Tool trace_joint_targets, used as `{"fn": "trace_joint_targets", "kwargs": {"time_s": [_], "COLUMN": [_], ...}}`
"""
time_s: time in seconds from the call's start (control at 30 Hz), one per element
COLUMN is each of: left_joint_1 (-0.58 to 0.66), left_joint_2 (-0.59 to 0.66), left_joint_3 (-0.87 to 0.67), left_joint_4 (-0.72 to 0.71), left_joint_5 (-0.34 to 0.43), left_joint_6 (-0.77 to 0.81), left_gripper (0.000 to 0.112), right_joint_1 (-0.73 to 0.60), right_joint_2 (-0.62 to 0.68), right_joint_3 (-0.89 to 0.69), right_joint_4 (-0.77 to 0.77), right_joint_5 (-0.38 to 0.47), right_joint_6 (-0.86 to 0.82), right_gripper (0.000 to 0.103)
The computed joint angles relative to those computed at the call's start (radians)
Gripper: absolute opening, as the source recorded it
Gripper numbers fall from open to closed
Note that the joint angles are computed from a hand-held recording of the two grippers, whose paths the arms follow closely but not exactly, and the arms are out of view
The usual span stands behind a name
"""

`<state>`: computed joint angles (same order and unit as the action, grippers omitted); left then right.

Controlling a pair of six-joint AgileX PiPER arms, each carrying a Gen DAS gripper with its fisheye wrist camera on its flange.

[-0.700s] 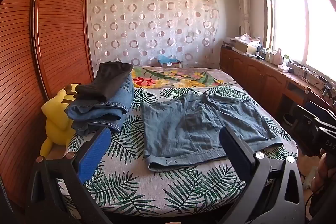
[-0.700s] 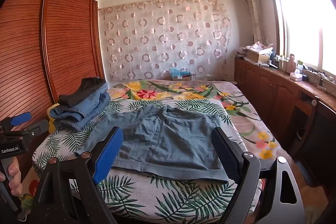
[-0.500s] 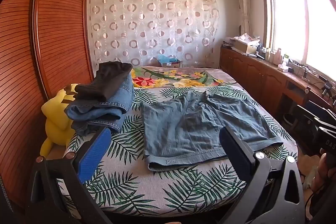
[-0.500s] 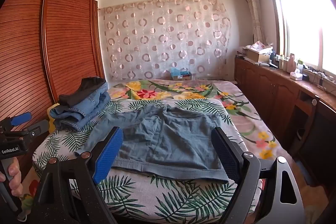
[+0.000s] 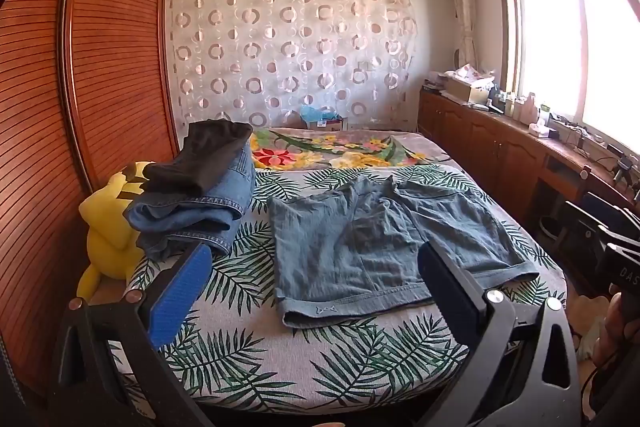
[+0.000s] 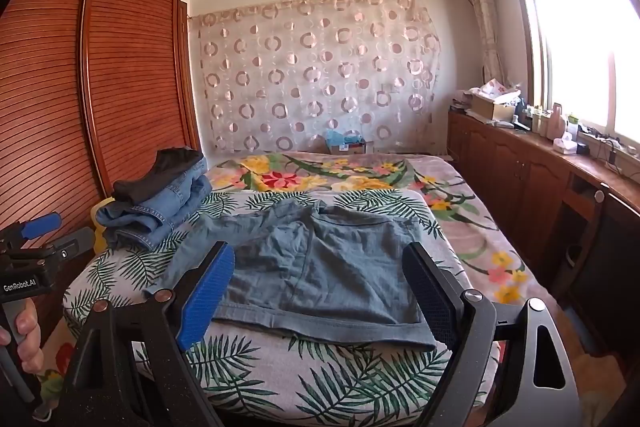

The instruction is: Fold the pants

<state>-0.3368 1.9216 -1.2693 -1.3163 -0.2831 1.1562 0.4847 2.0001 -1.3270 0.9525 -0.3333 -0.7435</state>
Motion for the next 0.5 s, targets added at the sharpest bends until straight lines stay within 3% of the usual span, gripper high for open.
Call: {"fn": "trace_joint_targets", "kwargs": {"time_s": [0.37,0.5], "left_joint_1": [0.0,-0.002], "left_joint_2": [-0.002,0.001], "left_joint_3": [0.005,-0.012], "left_joint_4": [0.014,-0.055], "left_joint_5": [0.0,0.002], "left_joint_6": [-0.014,0.054], "left_gripper": [0.103,0.103], "right_joint_1": [0.002,0.005], "right_joint_2": [0.0,0.002], "right_joint_3": [-0.001,-0.007], "right_joint_4": [0.008,0.029], "right_joint_5": [-0.002,-0.001], "right_joint_6": [-0.009,-0.029], "right_gripper": [0.087,0.087]}}
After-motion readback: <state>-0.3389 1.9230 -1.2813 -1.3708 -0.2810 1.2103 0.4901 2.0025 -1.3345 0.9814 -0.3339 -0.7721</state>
